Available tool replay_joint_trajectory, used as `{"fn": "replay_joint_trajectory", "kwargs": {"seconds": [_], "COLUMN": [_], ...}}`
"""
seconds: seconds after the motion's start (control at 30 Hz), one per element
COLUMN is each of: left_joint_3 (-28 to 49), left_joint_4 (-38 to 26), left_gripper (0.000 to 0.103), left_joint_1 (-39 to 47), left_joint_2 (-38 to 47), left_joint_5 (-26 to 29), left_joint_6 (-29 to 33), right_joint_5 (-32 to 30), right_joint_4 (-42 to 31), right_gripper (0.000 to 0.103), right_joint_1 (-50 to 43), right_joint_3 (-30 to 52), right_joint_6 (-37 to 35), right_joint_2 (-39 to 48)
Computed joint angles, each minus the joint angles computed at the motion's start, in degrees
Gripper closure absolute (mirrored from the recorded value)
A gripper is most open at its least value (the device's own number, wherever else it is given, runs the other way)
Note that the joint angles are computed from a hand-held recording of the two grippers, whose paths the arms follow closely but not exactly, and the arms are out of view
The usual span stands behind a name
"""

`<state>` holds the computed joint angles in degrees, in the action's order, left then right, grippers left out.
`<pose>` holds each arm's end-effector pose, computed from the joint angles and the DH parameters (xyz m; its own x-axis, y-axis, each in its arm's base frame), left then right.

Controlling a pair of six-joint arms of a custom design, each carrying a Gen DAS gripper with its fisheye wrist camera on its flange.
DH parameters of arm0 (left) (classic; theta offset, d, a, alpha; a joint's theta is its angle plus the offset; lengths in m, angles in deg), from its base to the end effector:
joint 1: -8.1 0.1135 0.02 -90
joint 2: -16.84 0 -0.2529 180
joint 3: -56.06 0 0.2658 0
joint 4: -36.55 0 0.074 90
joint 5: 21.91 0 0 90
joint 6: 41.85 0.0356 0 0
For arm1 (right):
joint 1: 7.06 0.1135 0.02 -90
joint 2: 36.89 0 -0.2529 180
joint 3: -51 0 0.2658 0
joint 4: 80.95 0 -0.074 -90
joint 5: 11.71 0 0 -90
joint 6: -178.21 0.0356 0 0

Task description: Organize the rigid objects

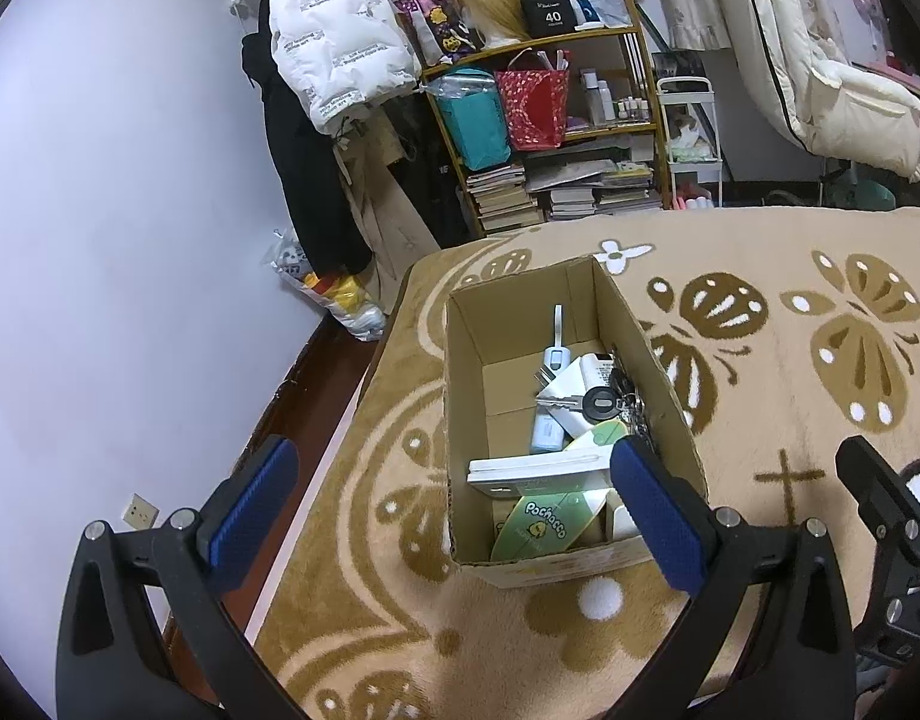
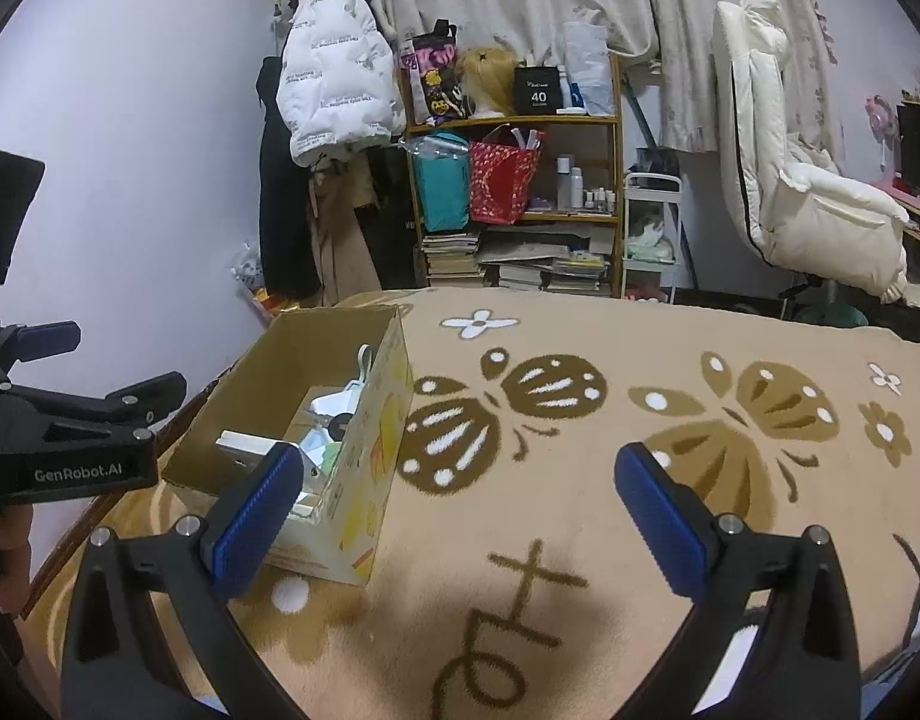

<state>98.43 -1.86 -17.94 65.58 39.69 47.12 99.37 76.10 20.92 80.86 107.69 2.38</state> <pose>0.1801 -0.0691 0.1999 -0.6343 0.2923 -0.7157 0.0714 0.9440 0.3222 0.1623 0.0717 0.1727 -0.5021 0.0856 -0.8605 -0.0021 0.9950 0.1002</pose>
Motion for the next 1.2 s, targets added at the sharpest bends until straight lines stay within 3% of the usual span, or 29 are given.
{"fn": "replay_joint_trajectory", "kwargs": {"seconds": [1.2], "left_joint_3": [0.14], "left_joint_4": [-0.31], "left_gripper": [0.000], "left_joint_1": [-0.14], "left_joint_2": [1.18], "left_joint_5": [-0.09], "left_joint_6": [0.23], "right_joint_5": [-4.26], "right_joint_4": [-0.62], "right_gripper": [0.000], "right_joint_1": [-6.08], "right_joint_3": [-0.44], "right_joint_6": [4.08], "right_joint_2": [-0.61]}}
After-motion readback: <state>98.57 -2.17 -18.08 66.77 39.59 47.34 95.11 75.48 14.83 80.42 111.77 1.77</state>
